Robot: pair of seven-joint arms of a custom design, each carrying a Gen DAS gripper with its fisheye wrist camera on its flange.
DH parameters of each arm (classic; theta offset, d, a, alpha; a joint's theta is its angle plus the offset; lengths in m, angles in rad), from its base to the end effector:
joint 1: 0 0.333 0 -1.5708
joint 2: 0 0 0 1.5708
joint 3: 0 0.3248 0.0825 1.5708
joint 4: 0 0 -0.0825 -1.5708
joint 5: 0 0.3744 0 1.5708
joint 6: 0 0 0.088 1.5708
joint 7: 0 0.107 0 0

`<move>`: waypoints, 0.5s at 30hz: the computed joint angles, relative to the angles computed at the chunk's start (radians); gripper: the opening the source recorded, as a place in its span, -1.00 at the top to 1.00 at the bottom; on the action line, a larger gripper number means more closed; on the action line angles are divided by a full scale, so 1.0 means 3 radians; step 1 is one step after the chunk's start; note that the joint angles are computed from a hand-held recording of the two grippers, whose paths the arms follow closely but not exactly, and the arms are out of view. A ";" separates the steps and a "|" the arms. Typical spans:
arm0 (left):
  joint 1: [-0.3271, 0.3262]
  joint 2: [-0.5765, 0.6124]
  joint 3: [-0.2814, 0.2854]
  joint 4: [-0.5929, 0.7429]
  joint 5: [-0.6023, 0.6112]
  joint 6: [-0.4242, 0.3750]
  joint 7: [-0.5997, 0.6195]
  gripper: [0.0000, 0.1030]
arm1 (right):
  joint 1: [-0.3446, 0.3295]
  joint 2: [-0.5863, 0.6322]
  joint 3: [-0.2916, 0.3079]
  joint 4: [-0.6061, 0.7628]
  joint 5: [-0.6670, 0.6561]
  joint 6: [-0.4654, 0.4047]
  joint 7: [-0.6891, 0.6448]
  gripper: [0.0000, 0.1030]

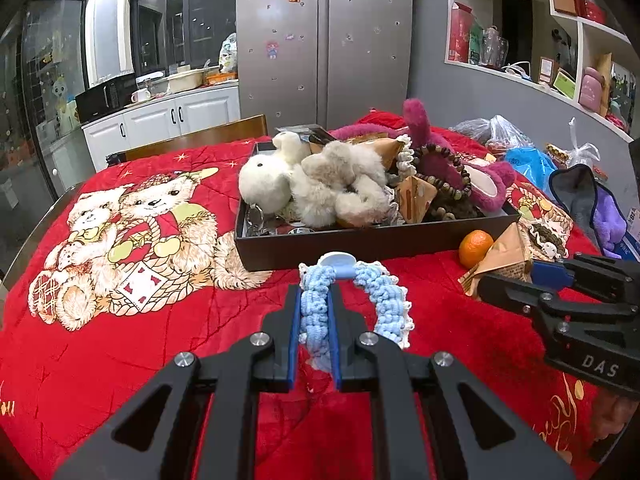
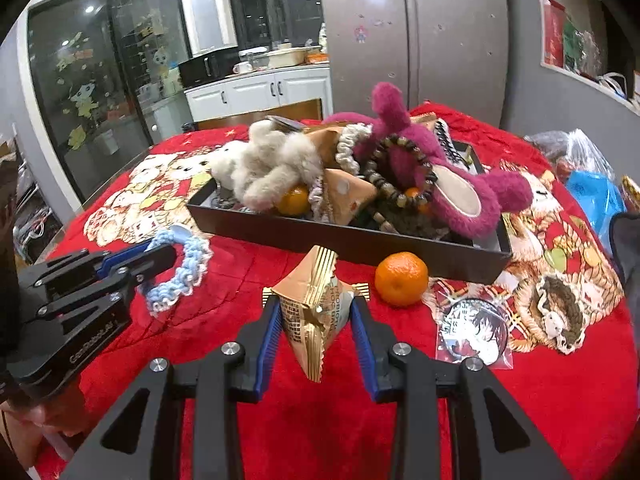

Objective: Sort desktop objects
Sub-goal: 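Carry the packet with the right tool into the tray while the left tool carries the blue scrunchie there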

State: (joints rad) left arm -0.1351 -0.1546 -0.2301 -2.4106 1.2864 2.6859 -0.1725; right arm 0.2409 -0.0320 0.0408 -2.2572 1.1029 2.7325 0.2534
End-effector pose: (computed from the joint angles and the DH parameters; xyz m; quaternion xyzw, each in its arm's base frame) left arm 0.4407 -0.2029 0.4121 -0.7270 0.5449 -0.2570 0.3293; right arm 0.5238 0.1162 0.4305 -0.8305 0.4012 -0.1213 0.3669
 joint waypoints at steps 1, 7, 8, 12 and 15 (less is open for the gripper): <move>0.0000 0.0002 0.0002 0.0000 -0.0003 0.0006 0.0000 0.75 | -0.0002 -0.0008 -0.0005 0.0001 0.0036 -0.0023 -0.0020 0.31; 0.0007 0.0006 0.0009 -0.0002 -0.0002 0.0027 0.0024 0.76 | -0.0029 -0.0031 -0.0038 0.0026 0.0234 -0.0185 -0.0129 0.31; 0.0009 0.0005 0.0009 -0.0003 0.0003 0.0030 0.0022 0.75 | -0.0033 -0.0036 -0.0040 0.0030 0.0260 -0.0197 -0.0135 0.31; 0.0008 -0.0006 0.0009 -0.0003 0.0013 0.0048 0.0043 0.75 | -0.0053 -0.0064 -0.0061 0.0043 0.0429 -0.0290 -0.0252 0.31; 0.0008 -0.0064 0.0021 -0.0004 -0.0061 0.0124 0.0133 0.75 | -0.0057 -0.0104 -0.0067 0.0036 0.0522 -0.0312 -0.0310 0.31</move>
